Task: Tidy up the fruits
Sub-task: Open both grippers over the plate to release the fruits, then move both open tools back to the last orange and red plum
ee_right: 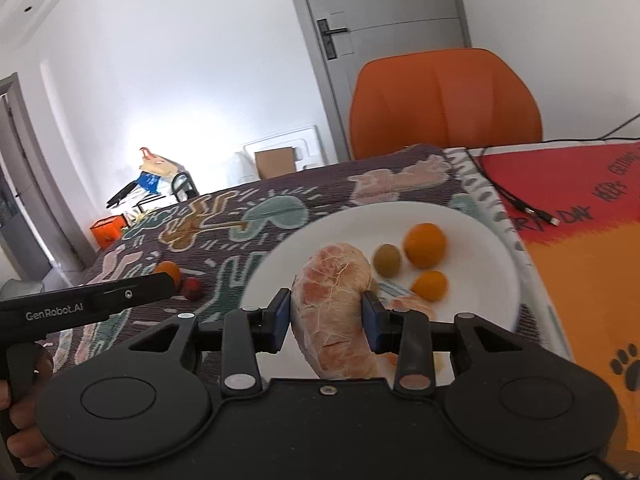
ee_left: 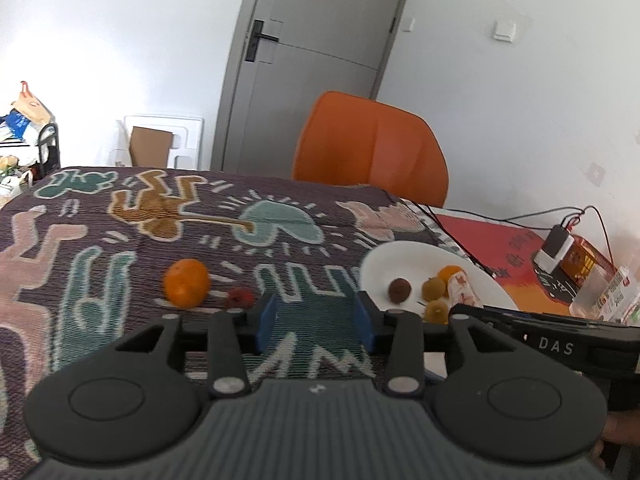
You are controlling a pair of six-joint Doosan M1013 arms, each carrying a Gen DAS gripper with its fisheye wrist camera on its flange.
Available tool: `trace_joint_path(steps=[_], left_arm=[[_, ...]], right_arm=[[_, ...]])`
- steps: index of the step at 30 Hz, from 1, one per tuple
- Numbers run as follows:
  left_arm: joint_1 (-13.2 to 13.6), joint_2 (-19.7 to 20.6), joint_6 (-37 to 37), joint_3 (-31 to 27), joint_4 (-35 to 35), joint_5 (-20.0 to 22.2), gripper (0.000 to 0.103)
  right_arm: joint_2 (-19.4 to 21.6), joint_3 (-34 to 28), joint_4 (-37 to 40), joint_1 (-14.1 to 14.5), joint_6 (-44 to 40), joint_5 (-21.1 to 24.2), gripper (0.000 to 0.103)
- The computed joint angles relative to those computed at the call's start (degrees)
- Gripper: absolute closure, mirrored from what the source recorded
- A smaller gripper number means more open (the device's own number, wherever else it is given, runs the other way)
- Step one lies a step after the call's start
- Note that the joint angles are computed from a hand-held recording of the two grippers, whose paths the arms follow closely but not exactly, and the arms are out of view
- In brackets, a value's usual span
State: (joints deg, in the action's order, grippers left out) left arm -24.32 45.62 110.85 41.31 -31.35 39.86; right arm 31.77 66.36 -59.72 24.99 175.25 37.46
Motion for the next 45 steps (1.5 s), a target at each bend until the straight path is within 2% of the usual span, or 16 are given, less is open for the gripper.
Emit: trace_joint_path(steps=[3, 5, 8, 11, 15, 21, 23, 26, 40, 45], left_arm=[[0.5, -0.2, 0.1, 0.3, -0.3, 0.4, 0.055], [0.7, -0.4, 0.1, 0.4, 0.1, 0.9, 0.047], [1.0, -0.6, -0.9, 0.4, 2.0, 1.2, 0.040], [1.2, -0.9, -1.3, 0.7, 2.5, 1.2, 0.036], [1.4, -1.8, -0.7, 2.2, 2.0, 0.2, 0.027], [1.9, -3.0, -0.5, 3.9, 0.5, -0.4, 0.023], [1.9, -3.6, -0.8, 4.8, 1.0, -1.2, 0.016], [2.1, -4.7, 0.1, 6.5, 0.6, -2.9, 0.012], [3.3, -8.9, 3.3, 11.9, -2.5, -5.6, 0.008], [3.7, -10.0, 2.4, 13.6, -1.1, -7.5, 0.006]], right_arm=[[1.0, -1.4, -1.1, 0.1, -0.7, -0.6, 0.065], [1.3, -1.8, -2.0, 0.1, 0.1, -0.6, 0.053], [1.3, -1.6, -4.8, 0.5, 3.8, 0.1, 0.047], [0.8, -0.2, -7.5, 0.9, 8.7, -0.2, 0.043], [0.3, 0.5, -8.6, 1.3, 10.8, 0.1, 0.042], [-0.5, 1.6, -11.7, 2.3, 13.5, 0.7, 0.020], [-0.8, 2.0, -13.0, 2.5, 15.2, 0.5, 0.012], [-1.1, 2.5, -15.0, 3.0, 17.4, 1.3, 0.000], [-2.3, 4.0, -18.4, 4.8, 21.7, 2.3, 0.000], [-2.3, 4.0, -17.8, 4.9, 21.3, 1.5, 0.000]])
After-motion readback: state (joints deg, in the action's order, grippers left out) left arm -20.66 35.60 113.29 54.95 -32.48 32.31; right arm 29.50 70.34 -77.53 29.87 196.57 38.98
